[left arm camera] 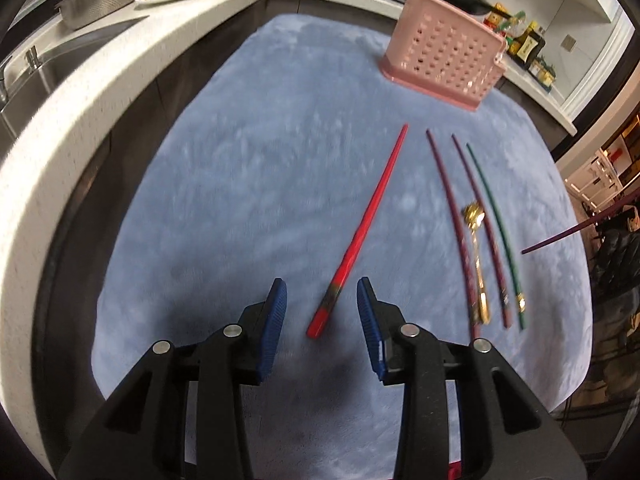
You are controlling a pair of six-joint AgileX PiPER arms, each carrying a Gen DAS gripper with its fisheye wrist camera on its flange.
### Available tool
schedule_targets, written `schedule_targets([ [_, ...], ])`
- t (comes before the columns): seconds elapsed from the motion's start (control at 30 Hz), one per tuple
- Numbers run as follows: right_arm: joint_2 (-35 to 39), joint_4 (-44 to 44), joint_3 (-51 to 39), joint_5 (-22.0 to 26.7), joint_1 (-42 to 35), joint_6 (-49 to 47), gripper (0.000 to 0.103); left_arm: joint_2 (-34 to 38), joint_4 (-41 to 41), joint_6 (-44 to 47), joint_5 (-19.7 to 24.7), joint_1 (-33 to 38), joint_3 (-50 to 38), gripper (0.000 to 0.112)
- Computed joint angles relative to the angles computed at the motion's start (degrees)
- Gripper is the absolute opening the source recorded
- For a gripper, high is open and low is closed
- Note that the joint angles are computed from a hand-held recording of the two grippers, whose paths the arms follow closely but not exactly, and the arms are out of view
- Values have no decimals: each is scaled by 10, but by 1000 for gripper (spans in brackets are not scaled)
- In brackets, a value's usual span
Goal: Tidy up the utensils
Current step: 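Lift both held chopsticks and carry them up over the pink holder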
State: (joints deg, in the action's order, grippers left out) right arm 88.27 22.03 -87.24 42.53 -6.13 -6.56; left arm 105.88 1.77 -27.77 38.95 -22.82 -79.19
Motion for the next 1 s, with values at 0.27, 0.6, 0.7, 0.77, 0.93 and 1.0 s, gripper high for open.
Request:
schedule_targets([
  [0.27, -33, -35, 37, -13, 15, 39, 7, 18, -26, 34, -13, -2, 10, 35],
  [0.6, -59, -61, 60, -17, 20, 75, 7, 42, -53, 65, -17, 2, 2, 26],
  [0.7, -62, -65, 63, -19, 20, 82, 7, 47, -52, 68, -16, 3, -4, 18],
  [0.77, -60, -70, 61, -19, 22, 89, 7, 49, -53, 70, -14, 4, -7, 14],
  [0.93, -66, -73, 72, -24, 21, 95, 7, 48, -65, 85, -14, 5, -7, 12],
  [1.0, -67, -74, 73, -25, 20, 98, 7, 46, -69, 89, -11, 4, -9, 11],
])
